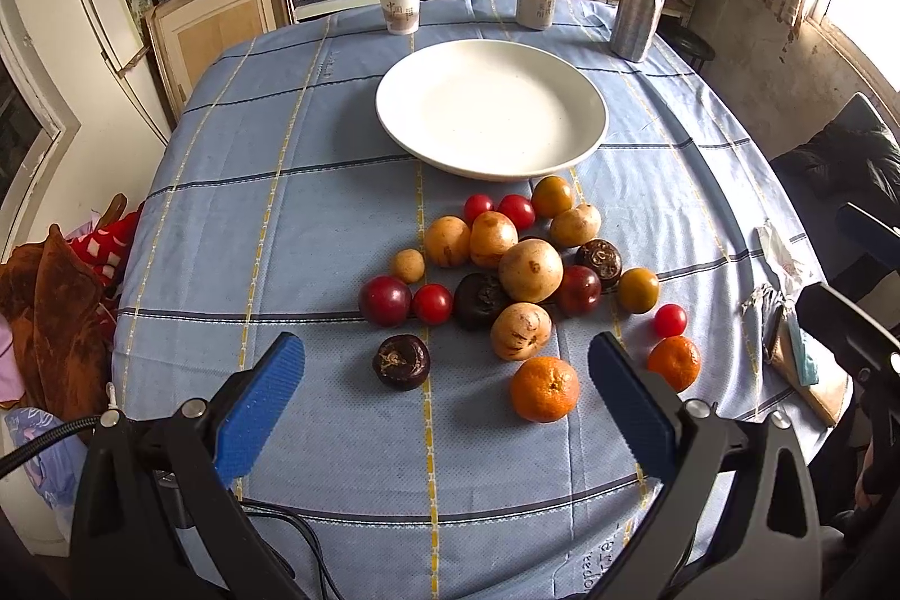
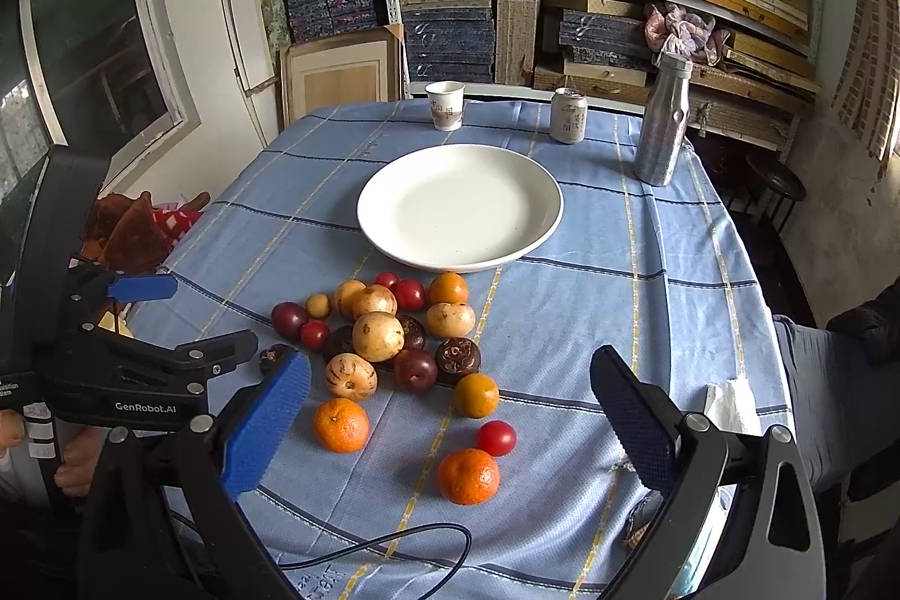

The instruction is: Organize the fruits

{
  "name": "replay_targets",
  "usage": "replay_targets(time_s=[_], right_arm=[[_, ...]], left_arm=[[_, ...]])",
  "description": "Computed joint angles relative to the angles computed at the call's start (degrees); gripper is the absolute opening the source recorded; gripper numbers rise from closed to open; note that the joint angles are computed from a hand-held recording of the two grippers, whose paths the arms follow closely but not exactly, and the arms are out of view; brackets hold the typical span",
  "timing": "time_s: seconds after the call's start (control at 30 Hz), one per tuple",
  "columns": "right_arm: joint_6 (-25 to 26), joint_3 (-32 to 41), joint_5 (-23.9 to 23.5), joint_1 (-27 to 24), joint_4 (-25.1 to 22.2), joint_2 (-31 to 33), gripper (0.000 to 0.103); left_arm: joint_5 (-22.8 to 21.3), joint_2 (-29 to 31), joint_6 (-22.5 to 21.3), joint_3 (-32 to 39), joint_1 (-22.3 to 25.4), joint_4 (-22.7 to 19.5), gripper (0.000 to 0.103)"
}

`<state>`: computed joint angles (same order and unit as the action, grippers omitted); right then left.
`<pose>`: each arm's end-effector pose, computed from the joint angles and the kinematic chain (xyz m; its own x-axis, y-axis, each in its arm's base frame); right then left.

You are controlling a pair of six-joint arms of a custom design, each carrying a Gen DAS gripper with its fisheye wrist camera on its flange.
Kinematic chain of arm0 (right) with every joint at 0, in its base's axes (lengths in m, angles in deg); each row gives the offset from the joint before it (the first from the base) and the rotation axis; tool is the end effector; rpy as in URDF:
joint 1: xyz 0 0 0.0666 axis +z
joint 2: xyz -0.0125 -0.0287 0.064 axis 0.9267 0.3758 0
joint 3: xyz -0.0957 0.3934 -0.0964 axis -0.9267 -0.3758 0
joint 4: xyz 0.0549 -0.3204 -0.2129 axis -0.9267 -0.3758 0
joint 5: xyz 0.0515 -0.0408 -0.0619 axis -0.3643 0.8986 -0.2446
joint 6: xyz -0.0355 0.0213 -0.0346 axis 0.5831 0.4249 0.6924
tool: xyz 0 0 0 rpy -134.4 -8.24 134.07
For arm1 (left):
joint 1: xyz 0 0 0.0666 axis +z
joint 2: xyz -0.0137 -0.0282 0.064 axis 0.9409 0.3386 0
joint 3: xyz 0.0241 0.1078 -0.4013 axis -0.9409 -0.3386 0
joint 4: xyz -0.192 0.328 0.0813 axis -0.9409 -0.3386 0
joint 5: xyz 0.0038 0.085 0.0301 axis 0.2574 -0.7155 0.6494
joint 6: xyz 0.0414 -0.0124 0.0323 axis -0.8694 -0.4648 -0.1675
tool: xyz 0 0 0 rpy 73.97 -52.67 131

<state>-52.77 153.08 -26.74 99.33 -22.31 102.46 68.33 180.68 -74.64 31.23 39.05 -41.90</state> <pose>0.3924 0.2265 0.5731 -0.7035 -0.0204 -0.7104 -0.0682 0.9969 0.0389 0.4613 -0.2730 0.5552 -0.8157 0.2848 -0.5036 0.3040 0.9516 0.0456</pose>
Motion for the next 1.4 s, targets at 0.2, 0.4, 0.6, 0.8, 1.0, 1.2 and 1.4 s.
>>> replay_targets(time_s=[0.2,0.4,0.6,0.8,1.0,1.2,1.4], right_arm=[[0.1,-0.1,-0.2,0.1,0.1,0.0,0.100],[0.1,0.2,-0.4,0.1,-0.1,0.3,0.100],[-0.4,0.1,-0.9,-0.1,-0.2,0.2,0.100],[-0.2,0.1,-1.2,0.0,-0.2,0.2,0.100],[-0.1,-0.1,-1.6,-0.1,-0.1,0.2,0.100],[-0.1,-0.1,-1.6,-0.1,0.0,0.2,0.100],[0.0,-0.2,-1.7,-0.1,0.0,0.1,0.100]], left_arm=[[0.1,0.2,0.2,0.3,0.1,-0.3,0.099],[0.3,0.1,0.2,0.0,0.3,-0.2,0.099],[0.2,-0.2,-0.2,-0.5,0.4,0.1,0.099],[0.2,-0.3,0.4,-0.3,0.3,-0.2,0.099],[0.2,-0.3,0.3,-0.4,0.3,-0.2,0.099],[0.3,-0.4,0.3,-0.5,0.3,-0.1,0.099],[0.3,-0.3,0.3,-0.4,0.3,-0.2,0.099]])
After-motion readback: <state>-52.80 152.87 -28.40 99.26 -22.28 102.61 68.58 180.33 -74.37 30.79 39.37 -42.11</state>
